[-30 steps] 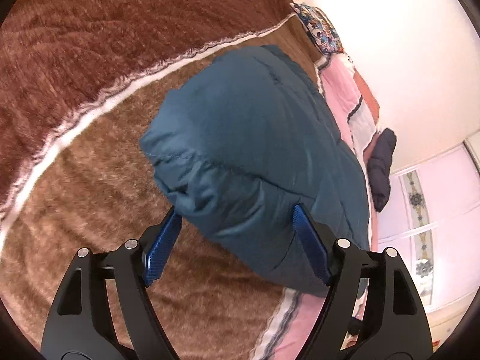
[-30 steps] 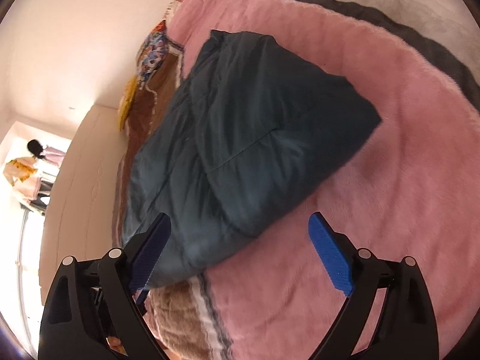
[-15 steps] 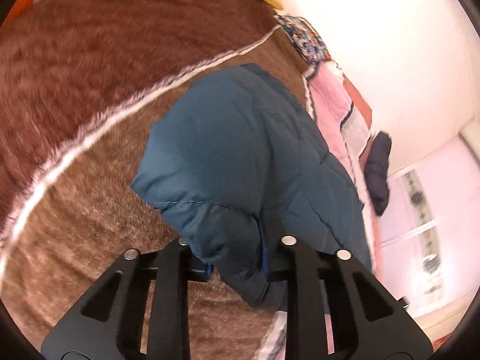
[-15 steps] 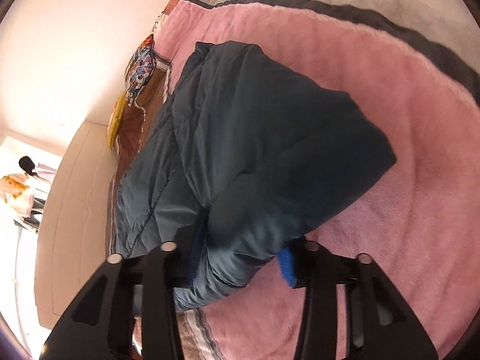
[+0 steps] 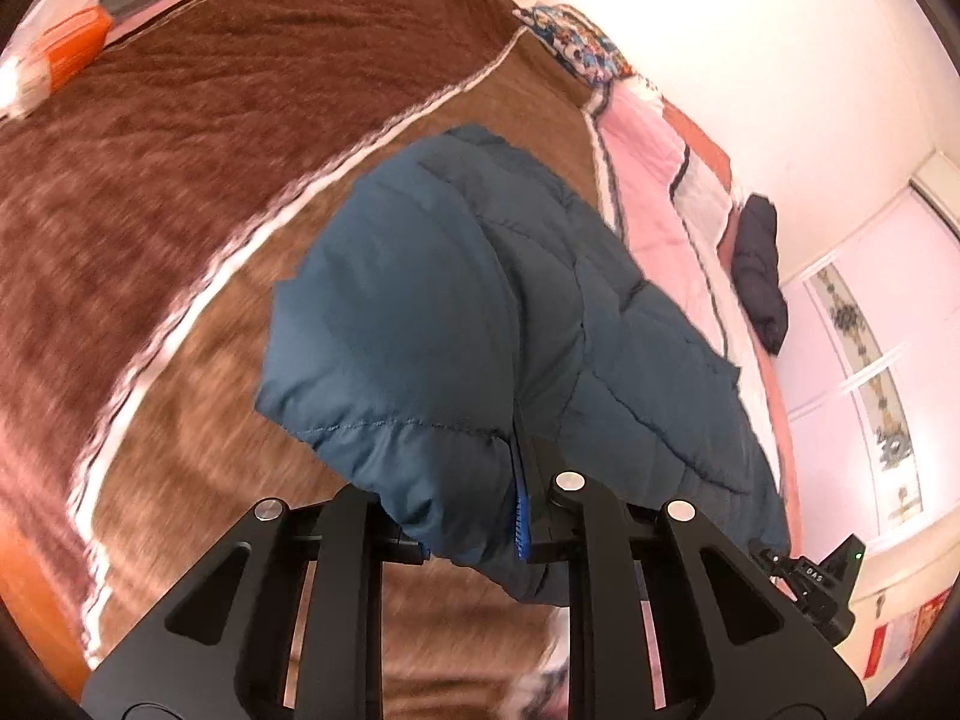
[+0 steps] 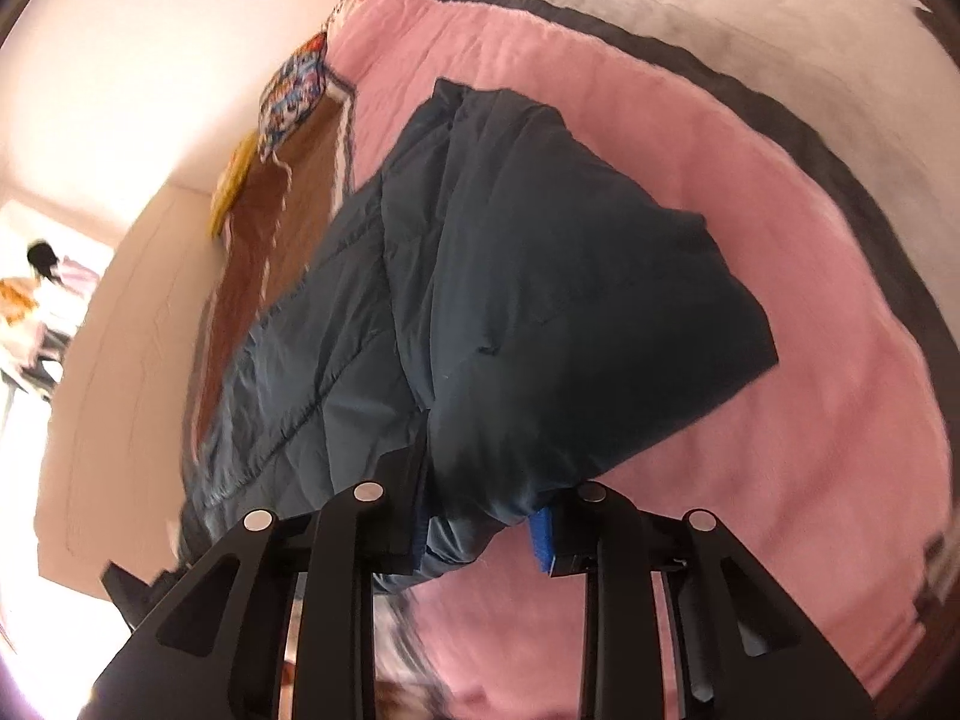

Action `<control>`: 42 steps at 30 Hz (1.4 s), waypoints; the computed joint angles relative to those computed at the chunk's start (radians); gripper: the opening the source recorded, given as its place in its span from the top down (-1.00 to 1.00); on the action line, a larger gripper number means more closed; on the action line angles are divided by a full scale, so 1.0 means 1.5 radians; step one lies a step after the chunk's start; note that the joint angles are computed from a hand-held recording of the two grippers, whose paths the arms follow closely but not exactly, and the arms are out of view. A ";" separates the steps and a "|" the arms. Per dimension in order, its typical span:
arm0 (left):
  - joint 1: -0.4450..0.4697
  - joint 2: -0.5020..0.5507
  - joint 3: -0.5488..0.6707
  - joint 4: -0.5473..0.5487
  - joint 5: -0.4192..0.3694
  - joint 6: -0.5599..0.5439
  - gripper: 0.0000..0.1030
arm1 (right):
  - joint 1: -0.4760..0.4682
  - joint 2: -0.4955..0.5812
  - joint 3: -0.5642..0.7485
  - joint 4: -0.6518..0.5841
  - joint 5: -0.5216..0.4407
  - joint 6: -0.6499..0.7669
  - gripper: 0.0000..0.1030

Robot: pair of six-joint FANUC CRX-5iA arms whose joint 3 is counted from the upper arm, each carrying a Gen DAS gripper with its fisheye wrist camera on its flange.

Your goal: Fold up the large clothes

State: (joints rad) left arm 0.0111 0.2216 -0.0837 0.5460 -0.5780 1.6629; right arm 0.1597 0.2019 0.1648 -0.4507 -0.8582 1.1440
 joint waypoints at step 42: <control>-0.001 -0.056 -0.085 -0.040 0.011 0.044 0.32 | 0.137 -0.072 -0.039 0.183 -0.028 0.082 0.74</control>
